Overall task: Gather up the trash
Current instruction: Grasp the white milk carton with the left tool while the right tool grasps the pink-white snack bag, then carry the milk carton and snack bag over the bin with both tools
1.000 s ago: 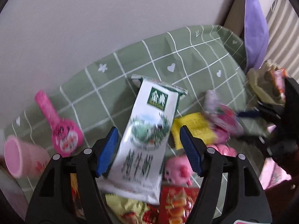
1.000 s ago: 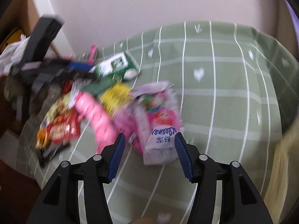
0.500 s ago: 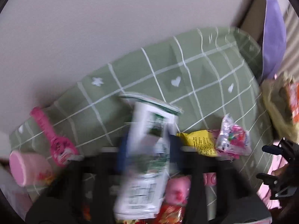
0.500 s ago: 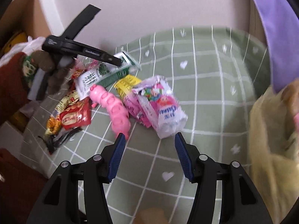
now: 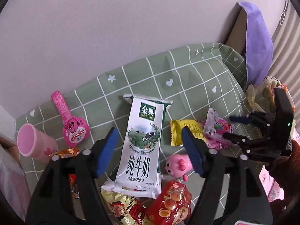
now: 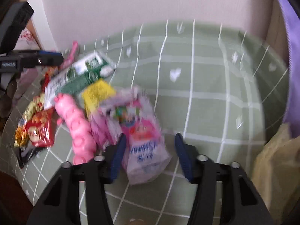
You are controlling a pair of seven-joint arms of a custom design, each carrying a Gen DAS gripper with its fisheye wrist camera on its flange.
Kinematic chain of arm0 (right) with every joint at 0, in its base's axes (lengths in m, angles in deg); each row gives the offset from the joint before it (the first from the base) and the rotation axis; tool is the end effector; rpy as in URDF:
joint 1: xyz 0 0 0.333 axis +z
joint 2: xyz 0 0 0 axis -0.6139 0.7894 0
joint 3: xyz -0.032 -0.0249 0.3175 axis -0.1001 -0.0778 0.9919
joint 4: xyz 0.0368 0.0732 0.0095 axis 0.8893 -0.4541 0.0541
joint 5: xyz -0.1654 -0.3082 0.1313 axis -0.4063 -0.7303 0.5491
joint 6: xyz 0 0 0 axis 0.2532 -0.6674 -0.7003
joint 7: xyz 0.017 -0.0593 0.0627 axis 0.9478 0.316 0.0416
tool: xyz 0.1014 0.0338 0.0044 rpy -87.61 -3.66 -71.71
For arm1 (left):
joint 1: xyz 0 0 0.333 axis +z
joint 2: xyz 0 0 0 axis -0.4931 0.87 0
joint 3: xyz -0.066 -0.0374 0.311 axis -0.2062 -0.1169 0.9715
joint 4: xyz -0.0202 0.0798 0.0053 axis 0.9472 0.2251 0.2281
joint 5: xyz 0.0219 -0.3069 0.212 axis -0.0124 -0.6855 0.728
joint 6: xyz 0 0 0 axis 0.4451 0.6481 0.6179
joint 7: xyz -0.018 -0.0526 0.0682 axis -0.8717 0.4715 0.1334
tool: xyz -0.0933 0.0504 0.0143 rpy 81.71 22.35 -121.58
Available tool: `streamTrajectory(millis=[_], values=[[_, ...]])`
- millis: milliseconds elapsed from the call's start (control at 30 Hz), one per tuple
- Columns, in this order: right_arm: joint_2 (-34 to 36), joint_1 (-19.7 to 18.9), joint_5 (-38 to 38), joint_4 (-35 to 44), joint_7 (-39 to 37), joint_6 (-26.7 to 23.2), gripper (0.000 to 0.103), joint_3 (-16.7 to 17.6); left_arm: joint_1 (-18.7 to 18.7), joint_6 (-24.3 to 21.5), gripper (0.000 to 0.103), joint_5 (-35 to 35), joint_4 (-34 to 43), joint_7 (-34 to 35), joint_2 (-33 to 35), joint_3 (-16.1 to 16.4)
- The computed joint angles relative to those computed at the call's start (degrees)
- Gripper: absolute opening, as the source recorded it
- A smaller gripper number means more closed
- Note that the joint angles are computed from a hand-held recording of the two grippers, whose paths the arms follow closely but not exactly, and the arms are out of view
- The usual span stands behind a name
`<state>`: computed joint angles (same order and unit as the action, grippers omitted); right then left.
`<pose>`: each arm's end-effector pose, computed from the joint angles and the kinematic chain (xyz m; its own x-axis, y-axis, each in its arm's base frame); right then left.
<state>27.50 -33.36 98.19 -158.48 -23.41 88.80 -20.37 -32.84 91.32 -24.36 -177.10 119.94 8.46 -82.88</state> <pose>0.6270 0.0969 0.3587 0.8069 -0.5870 -0.0664 -0.5347 -0.6779 -0.5045 0.4869 -0.1274 0.4239 0.1693 -0.9704 0.1721 -0.7946 -0.2377 -0.5587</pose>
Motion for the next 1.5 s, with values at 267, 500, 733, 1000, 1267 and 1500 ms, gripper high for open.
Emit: streamTrajectory(millis=[267,500,733,1000,1267,1500], values=[[-8.2,-2.1,9.7,-8.3,-4.4,-1.5,0.014,-0.5,-1.3,-5.7,0.075,-3.9,8.3,5.6,8.8,0.3],[-13.4,-2.2,15.4,-11.8,-5.3,-2.9,0.014,-3.5,-1.5,-14.3,0.054,-4.3,17.7,3.7,15.8,0.2],[-17.9,-3.0,18.7,-14.4,-7.7,-3.5,0.014,-6.2,-4.1,-8.1,0.054,12.3,11.9,-14.8,6.9,2.2],[-21.2,-3.4,21.8,-14.5,-11.6,-3.6,0.014,-8.1,-1.5,-8.3,0.054,39.1,11.5,-42.5,-2.1,-3.9],[-26.7,-5.0,29.1,-14.4,-18.0,-0.9,0.014,-11.8,-3.0,-2.3,0.054,51.6,22.6,-54.5,1.8,-6.5],[-27.3,-7.9,31.6,-11.4,-17.1,6.7,0.014,-14.8,-10.4,4.6,0.054,64.0,44.9,-63.3,17.2,-4.7]])
